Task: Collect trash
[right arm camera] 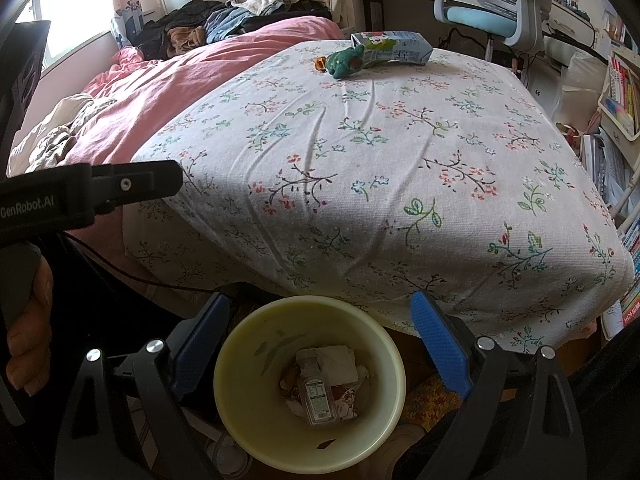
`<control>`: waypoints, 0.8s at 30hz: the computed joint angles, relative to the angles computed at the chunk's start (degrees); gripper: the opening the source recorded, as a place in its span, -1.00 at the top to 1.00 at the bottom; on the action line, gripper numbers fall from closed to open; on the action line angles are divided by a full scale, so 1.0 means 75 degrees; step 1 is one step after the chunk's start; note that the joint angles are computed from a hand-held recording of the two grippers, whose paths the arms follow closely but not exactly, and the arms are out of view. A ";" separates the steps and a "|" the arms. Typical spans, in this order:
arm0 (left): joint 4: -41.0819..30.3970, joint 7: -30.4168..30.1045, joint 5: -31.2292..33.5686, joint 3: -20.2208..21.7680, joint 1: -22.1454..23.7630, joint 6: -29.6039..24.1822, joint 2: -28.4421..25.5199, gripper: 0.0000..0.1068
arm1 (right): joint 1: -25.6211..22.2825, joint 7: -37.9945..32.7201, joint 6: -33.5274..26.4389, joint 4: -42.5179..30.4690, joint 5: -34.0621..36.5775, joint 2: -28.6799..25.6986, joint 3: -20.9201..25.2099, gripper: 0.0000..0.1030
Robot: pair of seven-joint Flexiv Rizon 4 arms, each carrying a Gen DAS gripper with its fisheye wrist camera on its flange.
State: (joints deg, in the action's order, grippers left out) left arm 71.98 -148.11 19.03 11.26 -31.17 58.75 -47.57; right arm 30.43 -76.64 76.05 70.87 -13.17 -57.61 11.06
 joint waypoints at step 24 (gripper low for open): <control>0.0018 -0.0014 -0.0018 -0.0020 0.0009 -0.0002 0.0036 -0.79 | 0.0050 0.0064 -0.0014 0.0023 -0.0051 0.0032 -0.0073 -0.72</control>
